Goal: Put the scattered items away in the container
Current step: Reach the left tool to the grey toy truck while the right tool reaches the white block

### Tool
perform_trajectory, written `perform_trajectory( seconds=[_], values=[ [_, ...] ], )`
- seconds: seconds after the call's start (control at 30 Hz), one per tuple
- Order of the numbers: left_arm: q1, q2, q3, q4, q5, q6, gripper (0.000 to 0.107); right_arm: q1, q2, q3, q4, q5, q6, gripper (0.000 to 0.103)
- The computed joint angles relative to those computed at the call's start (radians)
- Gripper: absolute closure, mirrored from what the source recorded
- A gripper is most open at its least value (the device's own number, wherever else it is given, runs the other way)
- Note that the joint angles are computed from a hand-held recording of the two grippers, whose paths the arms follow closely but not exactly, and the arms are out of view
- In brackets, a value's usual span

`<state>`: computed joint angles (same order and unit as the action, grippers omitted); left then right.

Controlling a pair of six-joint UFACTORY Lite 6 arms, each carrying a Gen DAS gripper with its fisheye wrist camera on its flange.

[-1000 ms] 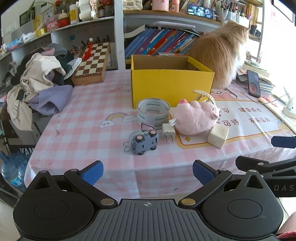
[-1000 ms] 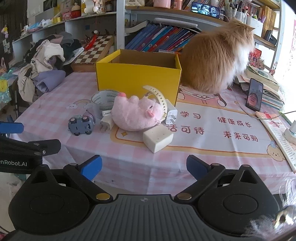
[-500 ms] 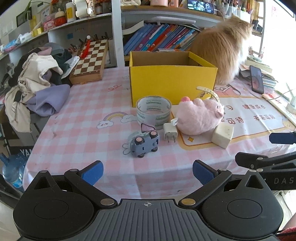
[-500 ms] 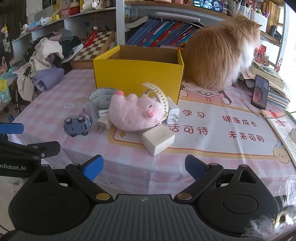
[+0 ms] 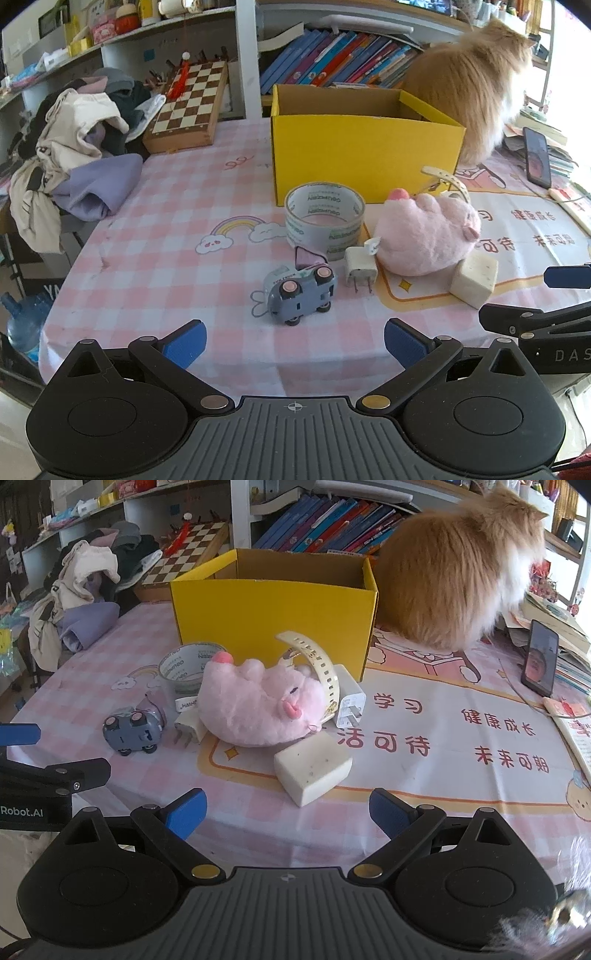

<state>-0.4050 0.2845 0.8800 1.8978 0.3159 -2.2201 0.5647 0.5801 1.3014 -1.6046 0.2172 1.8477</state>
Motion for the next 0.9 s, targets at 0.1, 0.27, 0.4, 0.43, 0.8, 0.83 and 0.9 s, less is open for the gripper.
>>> perform_trajectory(
  seconds=[0.1, 0.27, 0.4, 0.43, 0.8, 0.83, 0.9],
  values=[
    [0.013, 0.032, 0.03, -0.005, -0.007, 0.006, 0.004, -0.017, 0.032, 0.042, 0.066, -0.016, -0.08, 0.007],
    [0.027, 0.082, 0.08, -0.012, -0.023, 0.014, 0.004, -0.039, 0.083, 0.109, 0.217, -0.031, -0.248, 0.007],
    [0.034, 0.121, 0.119, -0.024, -0.033, 0.03, 0.005, -0.056, 0.12, 0.159, 0.376, -0.039, -0.422, 0.007],
    [0.036, 0.13, 0.127, -0.025, -0.037, 0.033, 0.005, -0.06, 0.129, 0.172, 0.424, -0.039, -0.474, 0.007],
    [0.057, 0.234, 0.238, -0.066, -0.048, 0.085, 0.005, -0.096, 0.253, 0.344, 0.869, -0.015, -0.954, 0.01],
    [0.059, 0.243, 0.249, -0.073, -0.049, 0.092, 0.005, -0.098, 0.264, 0.361, 0.905, -0.012, -0.993, 0.01],
    [0.063, 0.266, 0.274, -0.098, -0.053, 0.118, 0.005, -0.104, 0.289, 0.398, 0.981, -0.001, -1.076, 0.011]
  ],
)
